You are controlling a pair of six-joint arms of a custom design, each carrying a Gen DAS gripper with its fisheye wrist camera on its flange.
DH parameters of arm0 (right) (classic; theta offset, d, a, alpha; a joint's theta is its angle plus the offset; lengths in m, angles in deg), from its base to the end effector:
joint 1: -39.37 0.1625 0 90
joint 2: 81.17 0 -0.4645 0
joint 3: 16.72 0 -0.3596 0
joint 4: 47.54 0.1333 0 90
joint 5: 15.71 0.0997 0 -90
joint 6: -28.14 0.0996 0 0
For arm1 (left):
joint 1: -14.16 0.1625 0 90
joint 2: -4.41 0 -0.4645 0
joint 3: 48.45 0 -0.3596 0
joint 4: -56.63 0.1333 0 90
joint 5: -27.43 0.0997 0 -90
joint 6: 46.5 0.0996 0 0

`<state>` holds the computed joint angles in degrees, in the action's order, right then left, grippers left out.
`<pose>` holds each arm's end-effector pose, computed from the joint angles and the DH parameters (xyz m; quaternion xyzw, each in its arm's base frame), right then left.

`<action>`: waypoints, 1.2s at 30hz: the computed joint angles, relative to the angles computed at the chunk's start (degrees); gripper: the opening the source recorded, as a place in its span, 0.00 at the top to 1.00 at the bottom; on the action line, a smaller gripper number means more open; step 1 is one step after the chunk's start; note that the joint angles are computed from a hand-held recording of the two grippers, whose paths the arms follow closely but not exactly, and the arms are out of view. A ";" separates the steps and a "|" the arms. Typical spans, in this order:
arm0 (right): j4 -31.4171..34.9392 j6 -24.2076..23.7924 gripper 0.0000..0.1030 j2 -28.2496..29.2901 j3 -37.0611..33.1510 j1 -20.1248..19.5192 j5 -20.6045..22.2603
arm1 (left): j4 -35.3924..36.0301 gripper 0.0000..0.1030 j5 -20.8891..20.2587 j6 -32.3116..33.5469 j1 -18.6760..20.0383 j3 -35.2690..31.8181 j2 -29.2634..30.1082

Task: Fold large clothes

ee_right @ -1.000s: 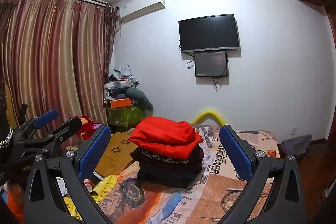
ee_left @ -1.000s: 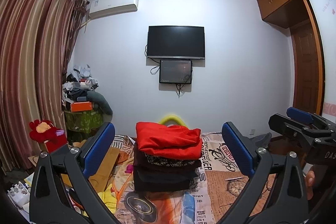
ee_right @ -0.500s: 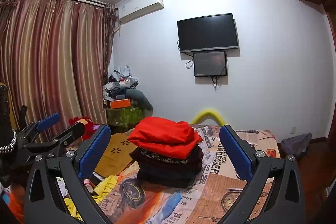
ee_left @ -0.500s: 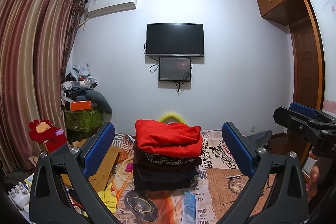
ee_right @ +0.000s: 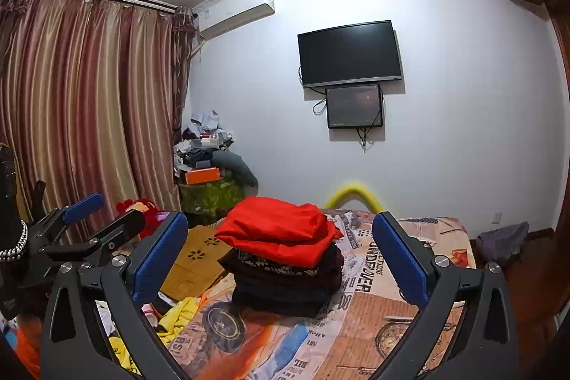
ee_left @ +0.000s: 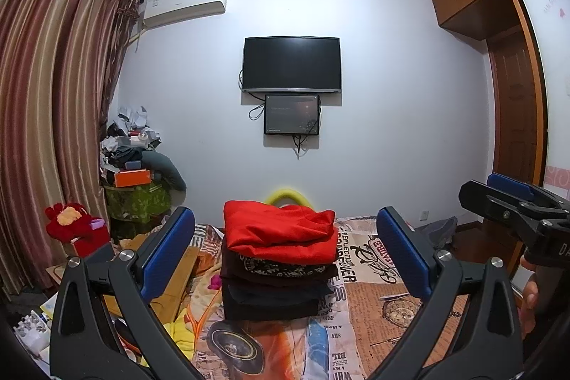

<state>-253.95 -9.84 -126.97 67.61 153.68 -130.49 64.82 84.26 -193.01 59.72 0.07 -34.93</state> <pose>0.3776 -0.6134 0.3500 0.2775 -0.7199 0.5896 0.2388 -0.4009 -0.6770 0.2795 0.3542 0.7068 -0.5869 0.1748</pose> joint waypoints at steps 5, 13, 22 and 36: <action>-0.59 0.13 0.00 -0.13 0.33 -0.18 0.26 | -0.10 0.00 0.89 0.05 -0.06 0.61 -0.37; -0.60 0.77 0.00 -0.42 0.66 -0.44 0.49 | 0.21 0.00 1.11 -0.25 -0.04 0.56 -0.44; -0.58 1.53 0.00 -0.54 0.80 -0.66 0.44 | 0.89 0.00 0.61 -0.57 -0.29 -0.17 0.01; 0.81 1.67 0.00 0.05 -0.01 -0.73 -0.18 | 0.53 0.00 -0.06 -0.48 -0.13 -0.63 0.54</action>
